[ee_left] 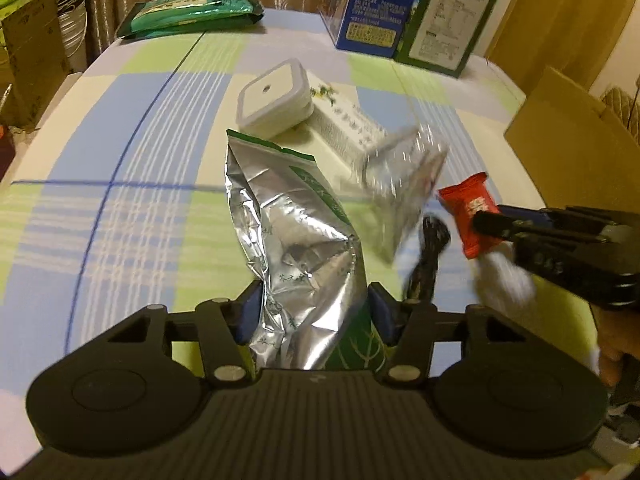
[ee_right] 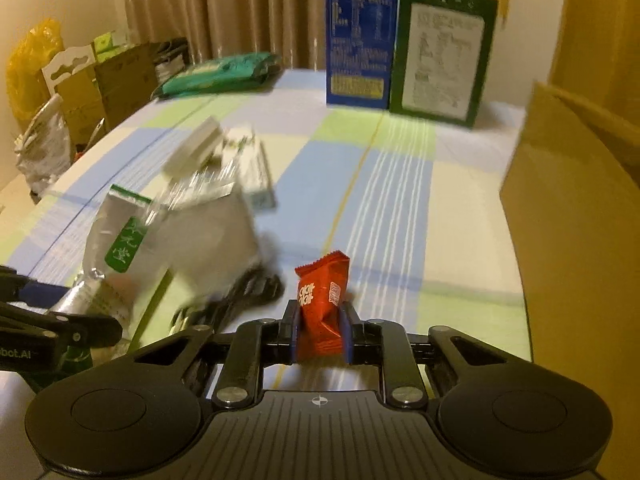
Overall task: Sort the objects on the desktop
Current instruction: 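Grasp the silver foil bag with the left tool while the right tool grasps the red candy, then carry the foil bag to the carton with the left tool while the right carries the candy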
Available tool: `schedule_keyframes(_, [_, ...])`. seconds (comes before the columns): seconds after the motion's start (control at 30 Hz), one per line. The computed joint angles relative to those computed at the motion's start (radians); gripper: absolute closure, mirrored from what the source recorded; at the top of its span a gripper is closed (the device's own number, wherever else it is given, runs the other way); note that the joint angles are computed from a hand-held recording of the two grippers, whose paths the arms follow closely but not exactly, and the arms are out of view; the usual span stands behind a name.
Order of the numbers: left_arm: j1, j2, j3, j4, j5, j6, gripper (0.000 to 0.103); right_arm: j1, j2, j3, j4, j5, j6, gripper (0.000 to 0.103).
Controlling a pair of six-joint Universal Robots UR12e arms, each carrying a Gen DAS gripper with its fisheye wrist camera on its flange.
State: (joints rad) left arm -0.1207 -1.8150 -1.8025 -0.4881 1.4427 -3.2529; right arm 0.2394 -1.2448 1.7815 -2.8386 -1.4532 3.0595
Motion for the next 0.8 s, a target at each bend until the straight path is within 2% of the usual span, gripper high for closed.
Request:
schedule_keyframes(0.13, [-0.008,0.054,-0.035,-0.069,-0.008,0.056,0.053,0.003,-0.061,0.069,0.01,0.009,0.011,0.086])
schedule_keyframes(0.27, [-0.014,0.105,-0.089,-0.081,-0.03,0.07,0.053,0.001,-0.108,0.126,-0.002,0.017,0.028,0.083])
schedule_keyframes(0.3, [-0.015,0.113,-0.099,-0.078,-0.036,0.068,0.05,0.002,-0.115,0.136,-0.009,0.016,0.022,0.079])
schedule_keyframes(0.4, [-0.017,0.126,-0.12,-0.056,-0.041,0.066,0.047,0.012,-0.118,0.149,-0.039,-0.018,-0.008,0.049])
schedule_keyframes(0.53, [-0.014,0.123,-0.126,-0.021,-0.032,0.049,0.041,0.021,-0.102,0.144,-0.057,-0.044,-0.018,0.048])
schedule_keyframes(0.67, [-0.016,0.11,-0.12,0.007,-0.022,0.03,0.037,0.019,-0.088,0.136,-0.051,-0.035,0.021,0.048])
schedule_keyframes(0.8, [-0.025,0.094,-0.111,0.023,0.002,0.039,0.034,0.023,-0.079,0.131,-0.05,-0.036,0.024,0.048])
